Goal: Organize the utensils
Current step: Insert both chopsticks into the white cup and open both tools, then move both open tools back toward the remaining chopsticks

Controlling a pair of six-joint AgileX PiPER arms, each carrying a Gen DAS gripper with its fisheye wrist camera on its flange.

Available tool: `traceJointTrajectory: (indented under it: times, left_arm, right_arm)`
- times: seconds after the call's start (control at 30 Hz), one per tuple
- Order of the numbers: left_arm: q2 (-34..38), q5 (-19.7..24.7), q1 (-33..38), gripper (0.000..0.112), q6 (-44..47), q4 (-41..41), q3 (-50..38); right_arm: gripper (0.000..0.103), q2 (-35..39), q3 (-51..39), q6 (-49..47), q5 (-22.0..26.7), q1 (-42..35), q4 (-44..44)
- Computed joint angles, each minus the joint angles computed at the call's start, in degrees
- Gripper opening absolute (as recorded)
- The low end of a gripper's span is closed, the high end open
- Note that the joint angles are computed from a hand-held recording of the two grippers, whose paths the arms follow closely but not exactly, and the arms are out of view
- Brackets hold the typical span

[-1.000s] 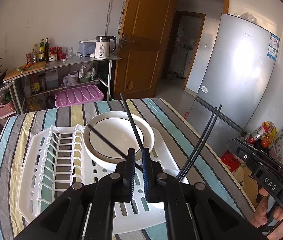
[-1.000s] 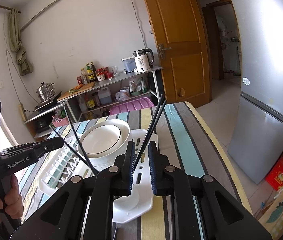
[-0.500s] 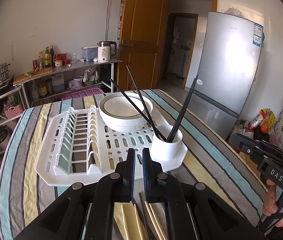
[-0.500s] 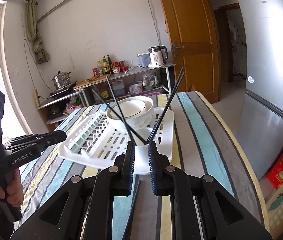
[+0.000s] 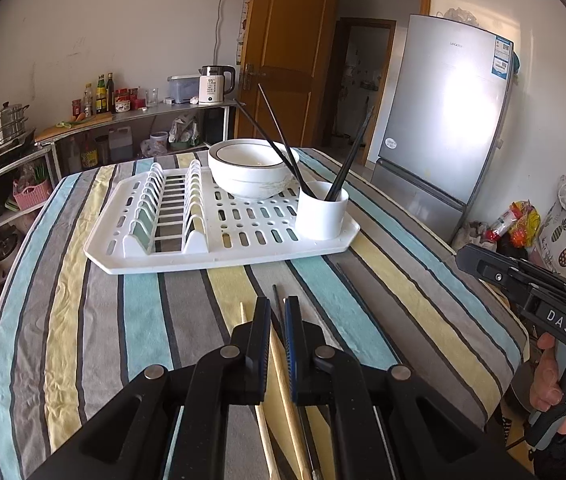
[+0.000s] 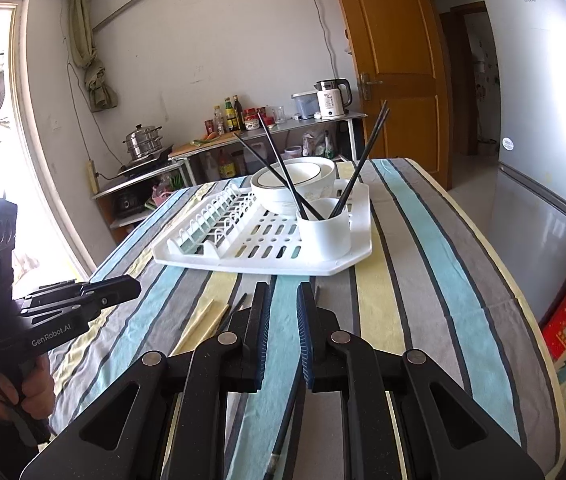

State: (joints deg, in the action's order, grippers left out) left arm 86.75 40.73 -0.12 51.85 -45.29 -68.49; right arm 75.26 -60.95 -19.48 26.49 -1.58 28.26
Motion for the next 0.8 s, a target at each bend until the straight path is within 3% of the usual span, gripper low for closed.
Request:
traceJointTrajectory:
  times: [0.43,0.8]
  left_arm:
    - [-0.24,-0.65,0.86,0.010,0.60,1.50,4.39]
    - [9.09,-0.94,-2.72,0.010,-8.23,10.78,-3.65]
  right_arm:
    - [0.014,-0.63,4.51,-0.45,-0.78,0.89,-0.17]
    - [0.014,6.58,1.01,-0.12,0.79,0.37,-1.25]
